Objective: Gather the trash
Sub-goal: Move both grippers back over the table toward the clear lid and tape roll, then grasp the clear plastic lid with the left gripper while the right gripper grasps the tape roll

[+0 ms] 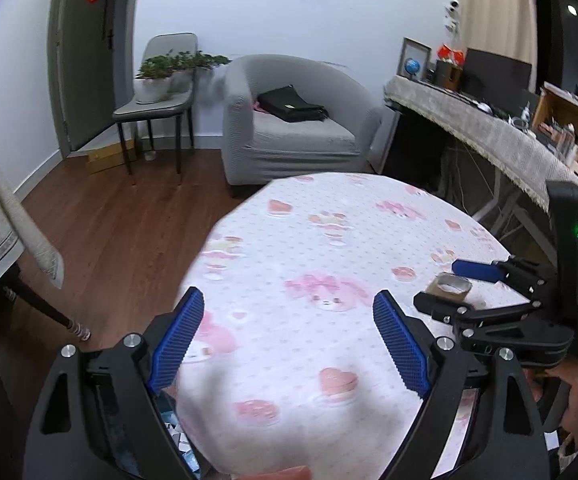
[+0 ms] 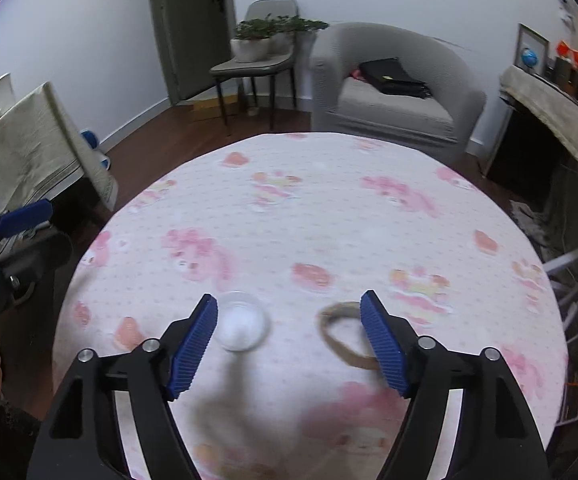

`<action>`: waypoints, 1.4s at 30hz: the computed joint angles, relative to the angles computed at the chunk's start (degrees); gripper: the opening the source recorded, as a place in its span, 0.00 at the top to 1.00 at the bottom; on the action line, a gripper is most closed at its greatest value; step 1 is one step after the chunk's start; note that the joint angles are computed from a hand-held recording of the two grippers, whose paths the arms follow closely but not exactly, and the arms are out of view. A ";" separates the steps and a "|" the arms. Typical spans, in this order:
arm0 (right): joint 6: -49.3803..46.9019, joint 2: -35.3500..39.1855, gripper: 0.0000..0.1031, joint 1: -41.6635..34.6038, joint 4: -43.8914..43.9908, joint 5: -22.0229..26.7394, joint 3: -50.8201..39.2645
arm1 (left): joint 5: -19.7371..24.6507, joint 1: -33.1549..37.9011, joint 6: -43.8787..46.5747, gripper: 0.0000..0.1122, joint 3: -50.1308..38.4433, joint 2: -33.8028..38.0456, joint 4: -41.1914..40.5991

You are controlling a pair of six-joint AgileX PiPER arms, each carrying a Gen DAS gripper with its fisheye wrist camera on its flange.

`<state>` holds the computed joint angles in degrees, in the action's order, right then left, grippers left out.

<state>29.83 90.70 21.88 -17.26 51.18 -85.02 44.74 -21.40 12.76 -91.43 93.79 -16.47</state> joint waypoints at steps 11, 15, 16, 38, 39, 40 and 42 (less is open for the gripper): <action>-2.53 -2.47 0.21 -5.58 1.99 -1.60 5.28 | 0.63 -7.10 -4.76 0.22 -3.78 5.62 3.67; -5.89 -1.71 0.21 -8.07 4.63 -3.05 6.81 | 1.24 -8.84 -5.88 0.22 -5.24 7.45 4.30; -6.98 -1.77 0.22 -8.61 5.78 -3.54 7.20 | 1.54 -9.41 -6.16 0.22 -5.75 8.09 4.67; -14.07 -4.37 0.68 -13.91 11.73 -5.12 8.38 | 4.28 -16.28 -12.08 0.38 -11.11 14.80 13.63; -13.83 -4.10 0.68 -13.56 11.30 -5.07 8.21 | 4.39 -16.16 -12.08 0.38 -11.23 14.81 13.44; -13.66 -3.96 0.69 -13.31 10.96 -5.04 8.12 | 4.64 -16.00 -12.04 0.40 -11.46 14.96 13.16; -13.90 -3.66 0.70 -13.12 11.22 -5.00 7.83 | 5.42 -15.49 -11.85 0.44 -12.08 15.45 12.33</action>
